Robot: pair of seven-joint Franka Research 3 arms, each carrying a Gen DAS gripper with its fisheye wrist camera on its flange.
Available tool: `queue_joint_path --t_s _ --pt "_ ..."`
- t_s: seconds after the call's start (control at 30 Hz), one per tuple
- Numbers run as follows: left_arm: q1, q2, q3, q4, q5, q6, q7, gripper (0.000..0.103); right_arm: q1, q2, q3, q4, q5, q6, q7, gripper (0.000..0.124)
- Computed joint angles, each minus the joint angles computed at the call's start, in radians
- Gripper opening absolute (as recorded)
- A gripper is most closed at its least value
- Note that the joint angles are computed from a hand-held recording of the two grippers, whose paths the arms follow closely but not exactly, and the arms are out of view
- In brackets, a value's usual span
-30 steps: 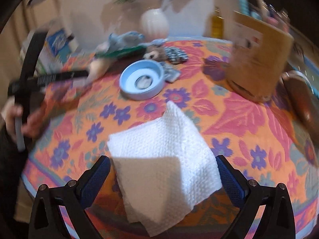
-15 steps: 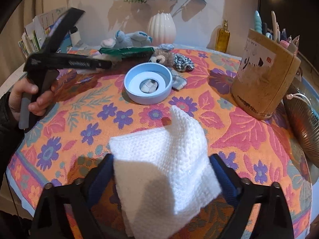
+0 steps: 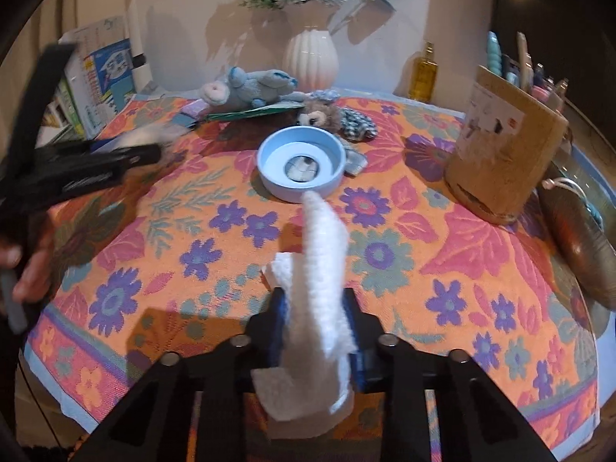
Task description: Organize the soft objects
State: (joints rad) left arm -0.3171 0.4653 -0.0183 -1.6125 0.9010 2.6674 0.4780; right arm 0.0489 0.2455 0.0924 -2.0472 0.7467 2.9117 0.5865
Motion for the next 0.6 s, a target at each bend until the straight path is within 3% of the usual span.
queue_joint_path --t_s 0.13,0.4,0.47,0.53,0.6 --pt "-0.016 -0.030 0.002 -0.046 0.030 0.039 -0.060 0.041 -0.012 -0.019 -0.025 -0.008 0.002 -0.037 0.075 0.022" --pt "-0.025 -0.018 -0.009 -0.048 0.036 0.057 -0.091 0.041 -0.103 -0.019 -0.038 0.044 0.260 -0.259 -0.033 0.023" --pt "-0.012 -0.024 -0.010 -0.064 0.018 0.087 -0.104 0.041 -0.118 -0.020 -0.047 0.050 0.315 -0.318 -0.067 0.028" --pt "-0.005 -0.027 -0.009 -0.074 0.002 0.104 -0.113 0.041 -0.138 -0.017 -0.057 0.062 0.369 -0.403 -0.104 0.043" --pt "-0.009 -0.031 -0.002 -0.081 0.005 0.113 -0.125 0.041 -0.142 -0.018 -0.069 0.063 0.395 -0.442 -0.137 0.049"
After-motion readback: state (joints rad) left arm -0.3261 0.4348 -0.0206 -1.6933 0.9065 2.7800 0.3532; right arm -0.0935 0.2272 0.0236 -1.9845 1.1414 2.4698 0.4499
